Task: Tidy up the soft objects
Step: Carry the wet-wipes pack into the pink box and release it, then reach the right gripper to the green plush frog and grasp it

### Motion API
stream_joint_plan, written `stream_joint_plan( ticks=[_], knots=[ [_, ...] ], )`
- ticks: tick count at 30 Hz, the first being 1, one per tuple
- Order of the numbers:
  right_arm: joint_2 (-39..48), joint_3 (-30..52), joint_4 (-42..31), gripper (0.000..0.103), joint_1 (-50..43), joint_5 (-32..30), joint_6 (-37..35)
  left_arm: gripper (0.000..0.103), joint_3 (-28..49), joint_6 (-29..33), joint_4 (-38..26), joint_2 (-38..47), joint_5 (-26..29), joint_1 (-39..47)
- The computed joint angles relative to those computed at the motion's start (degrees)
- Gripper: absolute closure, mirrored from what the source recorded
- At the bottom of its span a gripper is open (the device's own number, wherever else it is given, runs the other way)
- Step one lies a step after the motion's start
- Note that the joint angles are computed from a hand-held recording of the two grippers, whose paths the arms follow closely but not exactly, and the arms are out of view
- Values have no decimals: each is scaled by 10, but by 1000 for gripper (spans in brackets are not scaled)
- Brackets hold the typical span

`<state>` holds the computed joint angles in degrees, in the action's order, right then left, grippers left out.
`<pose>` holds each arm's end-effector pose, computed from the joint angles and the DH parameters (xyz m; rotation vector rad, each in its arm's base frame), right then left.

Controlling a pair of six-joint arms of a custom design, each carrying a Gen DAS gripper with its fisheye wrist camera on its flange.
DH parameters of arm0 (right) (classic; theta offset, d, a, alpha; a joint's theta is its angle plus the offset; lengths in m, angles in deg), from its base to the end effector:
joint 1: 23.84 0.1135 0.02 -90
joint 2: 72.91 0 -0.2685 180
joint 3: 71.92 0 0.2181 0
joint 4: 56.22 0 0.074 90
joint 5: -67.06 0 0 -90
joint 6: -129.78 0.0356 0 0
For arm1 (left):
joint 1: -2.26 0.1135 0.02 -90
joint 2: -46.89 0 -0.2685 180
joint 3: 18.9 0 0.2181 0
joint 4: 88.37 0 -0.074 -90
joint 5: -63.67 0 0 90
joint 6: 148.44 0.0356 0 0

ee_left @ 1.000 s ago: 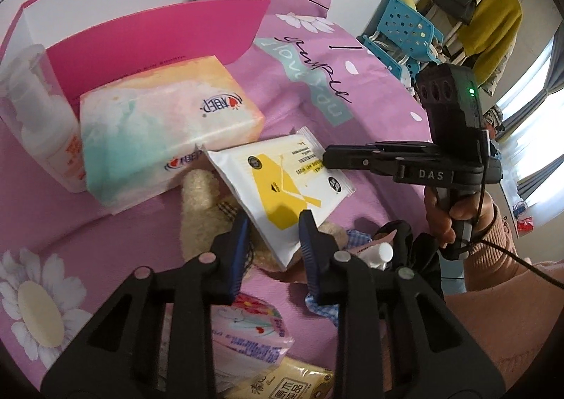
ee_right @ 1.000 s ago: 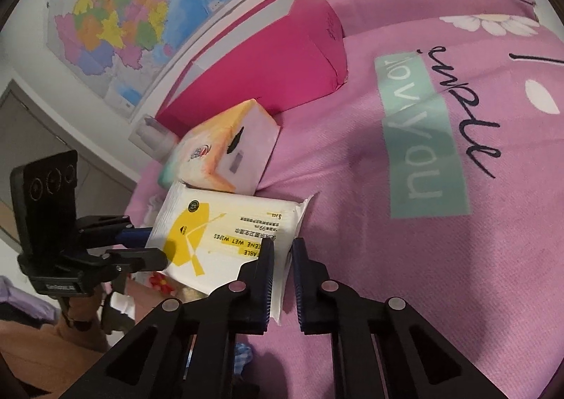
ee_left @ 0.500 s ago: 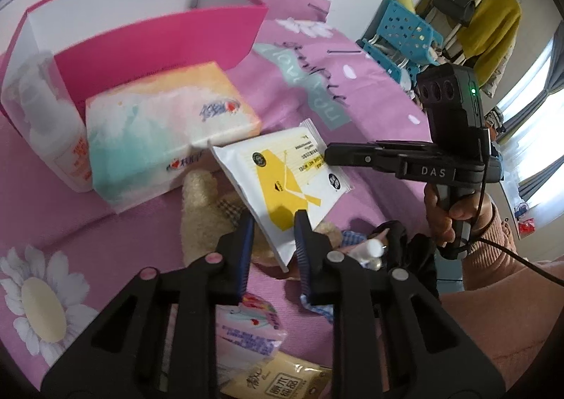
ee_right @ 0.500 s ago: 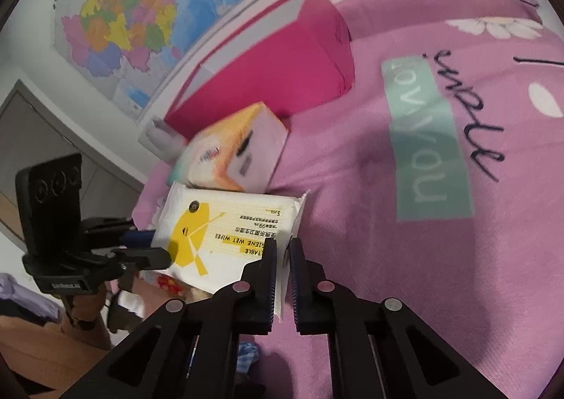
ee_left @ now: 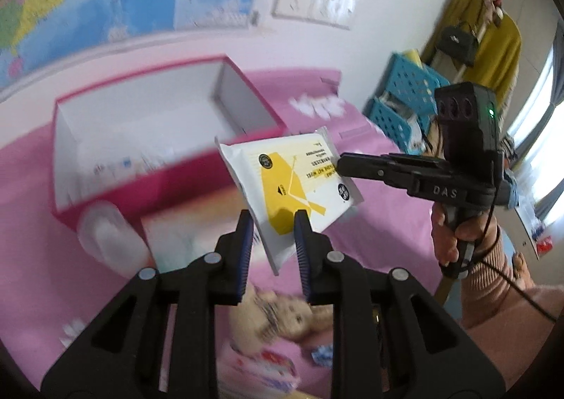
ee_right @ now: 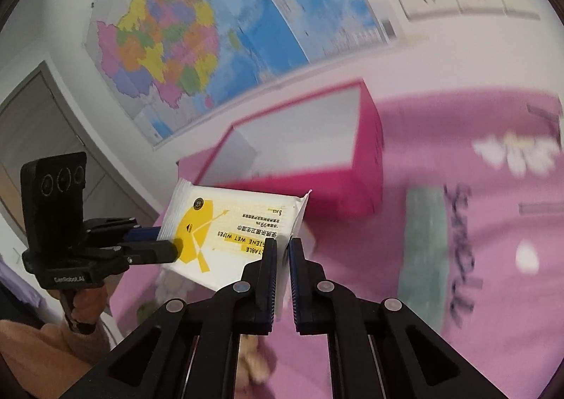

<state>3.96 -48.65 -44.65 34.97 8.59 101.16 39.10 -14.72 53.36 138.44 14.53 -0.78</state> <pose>0.1019 0.1323 0.1296 0.3276 2.2071 0.5422 0.2389 -0.0360 0.1655 1.1325 2.2430 -0.7365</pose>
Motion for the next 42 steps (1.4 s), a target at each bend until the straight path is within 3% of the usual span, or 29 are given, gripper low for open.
stream_joint_plan(
  ticks=[6,13,24,27,30,34,38,42],
  knots=[
    [-10,54,-3,97,-172,-109,-147,78,102,-99,17,64,-26,-34],
    [72,112,13,97,-299,-200,-217,78,196,-186,34,151,-92,-82],
    [175,195,-39,96,-349,-201,-243,78,296,-255,32,287,-197,-143],
    [173,203,-58,94,-340,-177,-236,63,312,-272,21,299,-218,-154],
    [155,193,-63,91,-324,-157,-228,61,285,-275,46,276,-211,-150],
    [99,162,-62,86,-266,-137,-222,61,195,-240,108,193,-168,-118],
    [45,142,-61,65,-151,-102,-215,52,96,-164,135,90,-81,-47],
    [49,147,-43,55,-55,-91,-198,50,26,-59,104,15,-6,53]
  ],
)
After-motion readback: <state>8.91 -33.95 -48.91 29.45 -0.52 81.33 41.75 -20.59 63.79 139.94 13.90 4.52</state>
